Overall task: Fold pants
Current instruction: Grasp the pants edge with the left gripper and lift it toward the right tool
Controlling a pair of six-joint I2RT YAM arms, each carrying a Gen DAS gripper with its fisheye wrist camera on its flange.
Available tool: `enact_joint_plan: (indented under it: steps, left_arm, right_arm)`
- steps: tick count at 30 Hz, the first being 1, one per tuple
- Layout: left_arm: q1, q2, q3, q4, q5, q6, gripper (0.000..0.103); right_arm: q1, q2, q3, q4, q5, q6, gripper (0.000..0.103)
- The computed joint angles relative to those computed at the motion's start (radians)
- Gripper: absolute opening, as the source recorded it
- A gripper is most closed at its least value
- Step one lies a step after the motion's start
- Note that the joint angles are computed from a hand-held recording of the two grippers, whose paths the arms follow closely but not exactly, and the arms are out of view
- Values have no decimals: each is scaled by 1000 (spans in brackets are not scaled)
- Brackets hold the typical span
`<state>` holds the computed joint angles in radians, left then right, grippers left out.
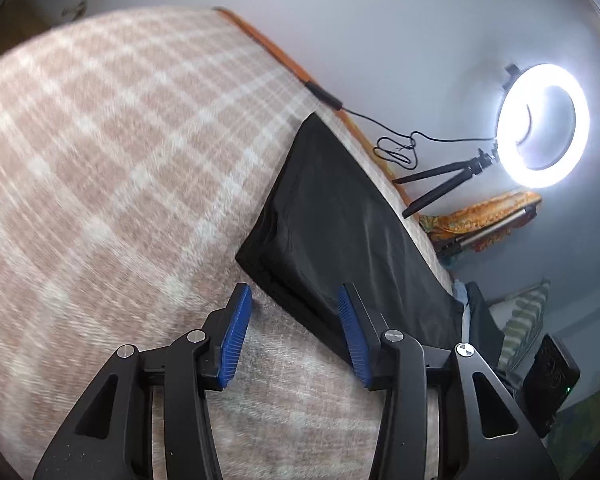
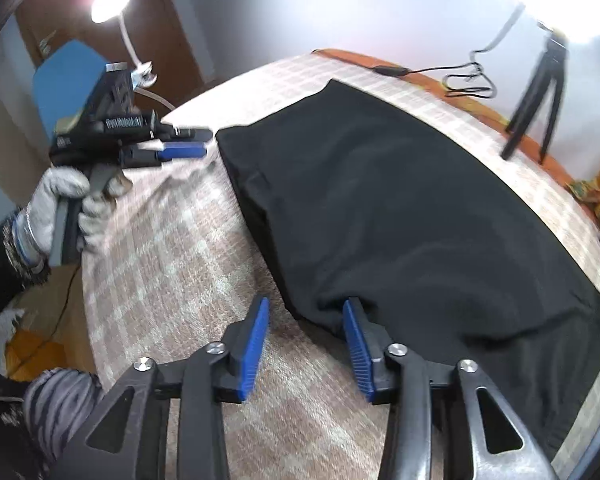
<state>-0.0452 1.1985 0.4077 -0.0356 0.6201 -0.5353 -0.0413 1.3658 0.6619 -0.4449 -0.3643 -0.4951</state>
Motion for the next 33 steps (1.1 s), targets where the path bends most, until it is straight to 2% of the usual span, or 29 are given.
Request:
enact_joint_plan:
  steps: [3,7,14,15,17,18,19,21,22,23,25,33]
  left_arm:
    - [-11,37,-18,93,1,-91,44]
    - [-21,62,-31,181,-24,-169,44]
    - [-119,110,-32,316,-171,-261,41]
    - [-139,118,-22,314,-205,-256,39]
    - [-161,155,-4,324,-234,-246,23]
    - [-162,188,3,341,-231,-255,8]
    - [-161,204,1,362,-233,-265,6]
    - [-150,207,-7,379,-224,-263,6]
    - [-155,203,-5,374,-233,-255,6]
    - [-154,193,-8,366,-236,-243,6]
    - [-164,175,-9,359,-252,-224,6]
    - [-236,104,14,317,-337,-115,5]
  right_arm:
    - [-78,-18,9,-47,-71,1,42]
    - [-145,-32,14,-69,-112,-7,42]
    - [-161,-37,15,-65,-122,5,43]
    - [-158,-37,16,-64,-121,7,43]
    - [-156,-30,24,-64,-120,12,43]
    - [-158,-24,31,-66,-123,16,43]
    - [-163,-13,40,-69,-130,19,43]
    - [-171,7,60,-72,-132,30,43]
    - [-170,15,67,-68,-128,39,47]
    - [-170,26,80,-67,-125,49,57]
    - [-171,54,112,-68,-127,80,67]
    - [-54,228,393,-158,-132,263,68]
